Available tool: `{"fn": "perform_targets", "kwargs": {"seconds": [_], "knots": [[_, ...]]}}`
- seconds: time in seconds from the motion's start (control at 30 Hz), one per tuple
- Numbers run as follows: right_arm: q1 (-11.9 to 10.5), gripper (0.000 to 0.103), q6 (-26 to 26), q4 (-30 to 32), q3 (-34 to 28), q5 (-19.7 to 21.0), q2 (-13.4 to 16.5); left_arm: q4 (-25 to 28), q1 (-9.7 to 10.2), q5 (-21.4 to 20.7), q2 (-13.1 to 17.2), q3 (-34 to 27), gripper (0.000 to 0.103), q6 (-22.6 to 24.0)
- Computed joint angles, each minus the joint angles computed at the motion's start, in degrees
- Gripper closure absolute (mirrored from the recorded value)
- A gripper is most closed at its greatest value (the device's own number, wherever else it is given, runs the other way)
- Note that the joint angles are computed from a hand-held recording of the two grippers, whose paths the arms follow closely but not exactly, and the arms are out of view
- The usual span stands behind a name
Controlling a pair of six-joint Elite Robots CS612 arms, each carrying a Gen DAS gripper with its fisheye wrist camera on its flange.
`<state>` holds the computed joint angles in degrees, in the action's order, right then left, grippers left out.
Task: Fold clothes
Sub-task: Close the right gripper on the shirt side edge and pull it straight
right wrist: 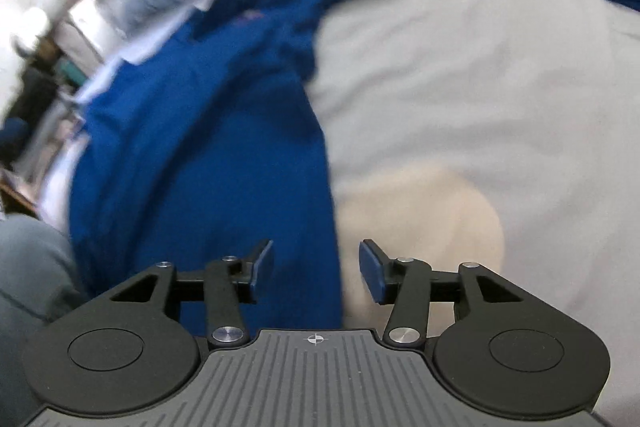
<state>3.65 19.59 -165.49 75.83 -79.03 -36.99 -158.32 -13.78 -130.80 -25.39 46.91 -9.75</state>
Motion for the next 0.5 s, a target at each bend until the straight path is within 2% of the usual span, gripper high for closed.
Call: {"fn": "perform_targets", "kwargs": {"seconds": [0.07, 0.13, 0.17, 0.2, 0.27, 0.37, 0.5], "knots": [[0.96, 0.051, 1.28, 0.24, 0.85, -3.01, -0.58, -1.21, 0.47, -1.13, -0.75, 1.64, 0.014, -1.28], [2.02, 0.063, 1.43, 1.94, 0.86, -5.46, -0.9, -2.78, 1.07, -2.29, -1.4, 3.27, 0.014, -2.61], [2.57, 0.087, 1.47, 2.99, 0.79, -6.8, -1.02, -3.53, 1.37, -2.83, -1.56, 3.75, 0.014, -3.61], [3.17, 0.099, 1.58, 4.42, 0.56, -8.48, -1.06, -4.31, 1.69, -3.33, -1.66, 4.14, 0.014, -4.88], [4.32, 0.099, 2.99, 6.84, 0.05, -11.81, -1.09, -6.07, 2.33, -4.13, -1.78, 4.69, 0.014, -7.67], [5.28, 0.099, 3.84, 10.25, 0.1, -14.4, -1.88, -8.93, 3.25, -5.02, -1.81, 5.08, 0.013, -10.79], [5.79, 0.098, 6.14, 17.36, -0.42, -18.57, -2.97, -13.09, 4.24, -5.94, -1.52, 5.23, 0.008, -14.96]]}}
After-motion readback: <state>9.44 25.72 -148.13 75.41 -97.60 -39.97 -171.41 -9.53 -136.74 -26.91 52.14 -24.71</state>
